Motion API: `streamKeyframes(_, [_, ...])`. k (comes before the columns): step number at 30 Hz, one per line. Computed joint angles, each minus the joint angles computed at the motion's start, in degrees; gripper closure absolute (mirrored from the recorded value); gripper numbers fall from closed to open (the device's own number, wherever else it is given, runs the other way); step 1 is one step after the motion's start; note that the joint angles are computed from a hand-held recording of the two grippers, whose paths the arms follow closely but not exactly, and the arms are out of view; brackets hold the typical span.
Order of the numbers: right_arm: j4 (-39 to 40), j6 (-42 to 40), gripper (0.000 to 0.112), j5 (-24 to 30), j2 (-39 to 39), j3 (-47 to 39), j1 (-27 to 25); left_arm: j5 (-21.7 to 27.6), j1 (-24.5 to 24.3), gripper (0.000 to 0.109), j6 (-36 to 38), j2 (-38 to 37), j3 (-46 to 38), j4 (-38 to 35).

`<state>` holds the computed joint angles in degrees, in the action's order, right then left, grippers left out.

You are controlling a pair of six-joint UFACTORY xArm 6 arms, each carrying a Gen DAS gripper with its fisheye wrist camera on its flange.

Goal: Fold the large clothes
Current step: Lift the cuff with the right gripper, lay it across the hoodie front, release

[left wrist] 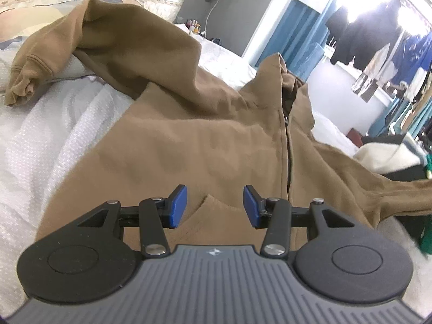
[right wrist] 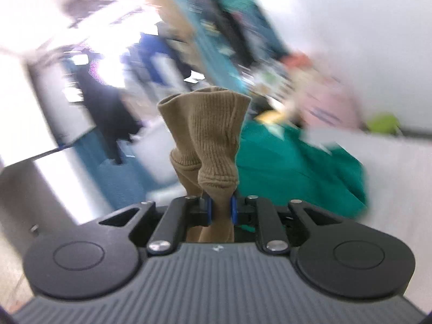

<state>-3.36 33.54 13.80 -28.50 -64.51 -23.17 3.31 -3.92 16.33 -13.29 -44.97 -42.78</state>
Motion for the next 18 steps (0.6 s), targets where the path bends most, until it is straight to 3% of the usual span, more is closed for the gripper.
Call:
streamKeyframes(9, [-26.1,7.6,0.096,-1.4,6.4,-16.9,24.6,3.1,4.0,0.057,14.5,-3.1,-1.6,-16.6])
streamKeyframes(16, [-46.0,19.0,0.096,-2.3,12.0,-19.5,44.0,3.3,9.6,0.057,22.7,-5.5,-2.3,-25.2])
streamKeyframes(18, [-48.1,20.5,0.096,-2.3,14.4,-20.2,48.4,3.9,11.8,0.057,24.6,-5.8,-2.9,-28.2])
